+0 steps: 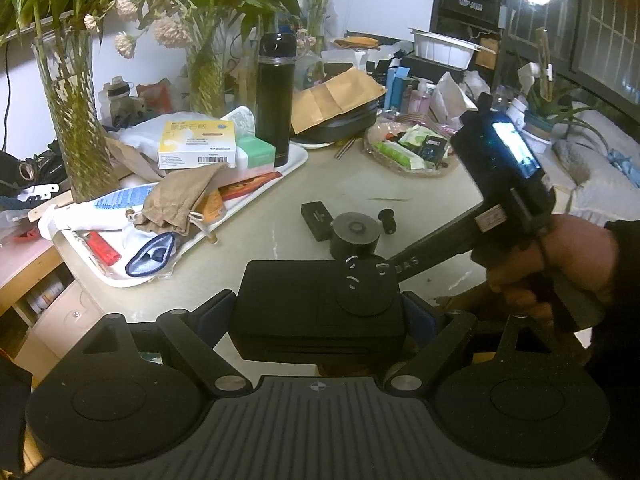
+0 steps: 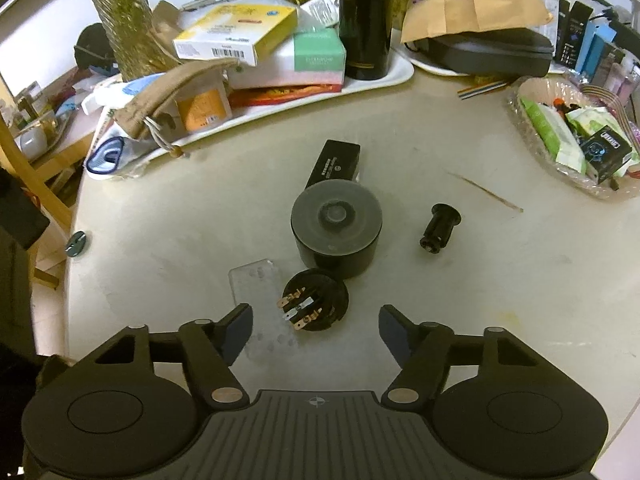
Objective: Organize rigid objects
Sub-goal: 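Grasp the round black plug with metal prongs using the right gripper while the left holds the block, then lower the black block and round plug into the box, opening both grippers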
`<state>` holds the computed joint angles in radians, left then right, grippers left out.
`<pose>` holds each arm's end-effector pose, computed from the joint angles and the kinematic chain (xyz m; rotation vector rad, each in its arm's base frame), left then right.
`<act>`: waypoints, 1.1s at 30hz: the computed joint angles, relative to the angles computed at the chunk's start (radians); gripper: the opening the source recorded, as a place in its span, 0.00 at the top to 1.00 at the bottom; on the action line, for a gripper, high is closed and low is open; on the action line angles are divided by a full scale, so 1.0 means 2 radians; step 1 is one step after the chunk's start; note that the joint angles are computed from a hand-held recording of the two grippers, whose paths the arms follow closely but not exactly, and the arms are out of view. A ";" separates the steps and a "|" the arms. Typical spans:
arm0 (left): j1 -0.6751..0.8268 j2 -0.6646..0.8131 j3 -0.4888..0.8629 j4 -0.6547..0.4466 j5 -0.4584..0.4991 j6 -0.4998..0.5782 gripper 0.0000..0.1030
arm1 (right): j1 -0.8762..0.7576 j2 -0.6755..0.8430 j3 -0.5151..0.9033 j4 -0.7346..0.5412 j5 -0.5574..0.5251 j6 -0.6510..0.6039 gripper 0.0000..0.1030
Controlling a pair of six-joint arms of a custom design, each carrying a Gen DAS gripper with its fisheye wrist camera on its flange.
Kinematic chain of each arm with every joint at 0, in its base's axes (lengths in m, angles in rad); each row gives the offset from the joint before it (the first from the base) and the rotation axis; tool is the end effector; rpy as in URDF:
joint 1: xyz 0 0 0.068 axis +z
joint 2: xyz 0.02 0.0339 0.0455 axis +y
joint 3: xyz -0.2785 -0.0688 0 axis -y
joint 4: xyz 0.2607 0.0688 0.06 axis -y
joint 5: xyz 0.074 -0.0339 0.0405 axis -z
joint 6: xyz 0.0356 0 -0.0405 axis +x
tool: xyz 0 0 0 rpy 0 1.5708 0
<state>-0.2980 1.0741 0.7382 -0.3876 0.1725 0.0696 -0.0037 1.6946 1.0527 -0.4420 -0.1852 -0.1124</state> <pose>0.2228 -0.0748 0.2569 0.5085 2.2446 -0.3157 0.3501 0.0053 0.1855 -0.2041 2.6310 0.2066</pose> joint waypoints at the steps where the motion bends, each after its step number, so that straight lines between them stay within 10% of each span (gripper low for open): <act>1: 0.000 0.001 0.000 0.000 0.000 0.000 0.15 | 0.001 0.005 0.003 0.001 0.002 0.001 0.32; 9: 0.003 0.003 0.000 0.000 0.003 -0.002 0.15 | 0.008 0.031 0.014 0.002 0.003 0.004 0.55; 33: -0.006 0.001 -0.001 0.000 -0.005 0.002 0.15 | -0.010 -0.047 -0.019 -0.014 -0.019 -0.026 0.57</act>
